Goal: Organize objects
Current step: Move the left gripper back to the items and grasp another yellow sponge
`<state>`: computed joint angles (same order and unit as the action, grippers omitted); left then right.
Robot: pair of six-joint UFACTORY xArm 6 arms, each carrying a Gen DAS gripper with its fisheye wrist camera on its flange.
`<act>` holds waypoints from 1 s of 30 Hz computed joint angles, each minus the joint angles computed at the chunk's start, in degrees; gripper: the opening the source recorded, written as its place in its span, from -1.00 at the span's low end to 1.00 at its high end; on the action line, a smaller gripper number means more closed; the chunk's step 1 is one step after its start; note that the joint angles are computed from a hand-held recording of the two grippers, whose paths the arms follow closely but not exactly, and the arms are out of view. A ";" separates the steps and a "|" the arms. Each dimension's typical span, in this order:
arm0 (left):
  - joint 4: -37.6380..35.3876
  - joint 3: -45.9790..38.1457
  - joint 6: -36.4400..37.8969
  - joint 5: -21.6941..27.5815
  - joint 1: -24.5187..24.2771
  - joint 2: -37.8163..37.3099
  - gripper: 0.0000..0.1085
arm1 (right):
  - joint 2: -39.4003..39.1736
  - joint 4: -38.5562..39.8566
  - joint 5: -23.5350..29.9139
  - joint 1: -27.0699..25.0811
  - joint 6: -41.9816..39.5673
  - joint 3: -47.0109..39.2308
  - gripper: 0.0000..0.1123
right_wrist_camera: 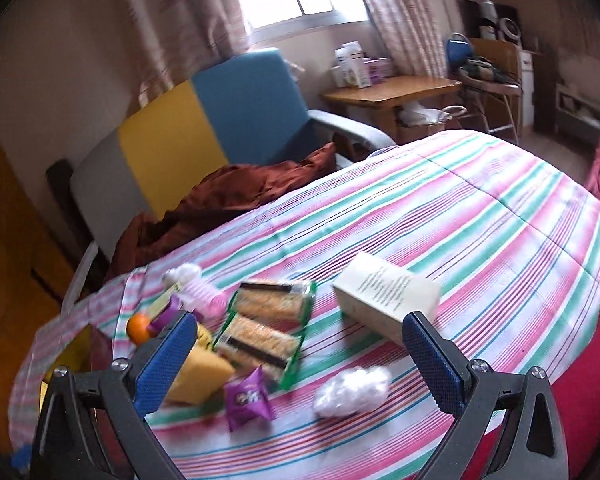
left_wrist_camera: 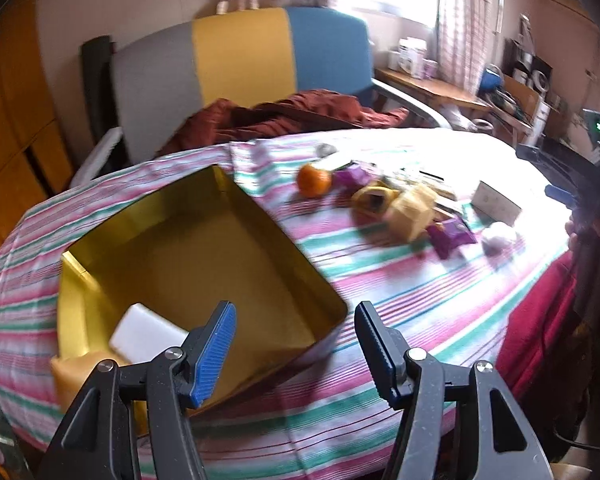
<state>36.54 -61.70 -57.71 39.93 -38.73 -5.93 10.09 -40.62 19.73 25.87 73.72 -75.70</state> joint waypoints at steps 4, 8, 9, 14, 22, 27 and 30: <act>-4.73 -4.32 5.21 -2.26 0.16 5.12 0.15 | 0.28 -0.17 -2.61 -1.56 2.92 0.94 0.83; -11.03 -9.79 11.01 -4.17 0.41 10.89 0.15 | 1.02 0.81 -3.40 -1.23 0.57 0.35 0.83; -12.19 -10.91 12.06 -4.73 0.49 12.01 0.15 | 1.11 1.35 -3.77 -1.18 -0.22 0.36 0.83; -20.55 -20.09 18.42 -6.14 0.81 20.30 0.19 | 1.30 5.96 -5.68 -1.28 -4.17 1.18 0.83; -41.05 -35.30 27.13 -3.26 3.28 33.42 0.45 | 2.36 14.05 -6.54 -0.53 -12.32 0.88 0.83; -43.92 -44.33 24.00 -2.80 4.09 39.97 0.63 | 2.97 19.00 -6.53 -0.07 -17.05 0.61 0.83; -41.49 -50.27 20.62 -0.38 4.44 43.78 0.66 | 3.25 21.36 -6.51 0.07 -19.07 0.48 0.83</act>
<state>-4.95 -111.97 -37.09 39.55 -34.28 37.85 13.34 -19.26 13.22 25.94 54.65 -75.22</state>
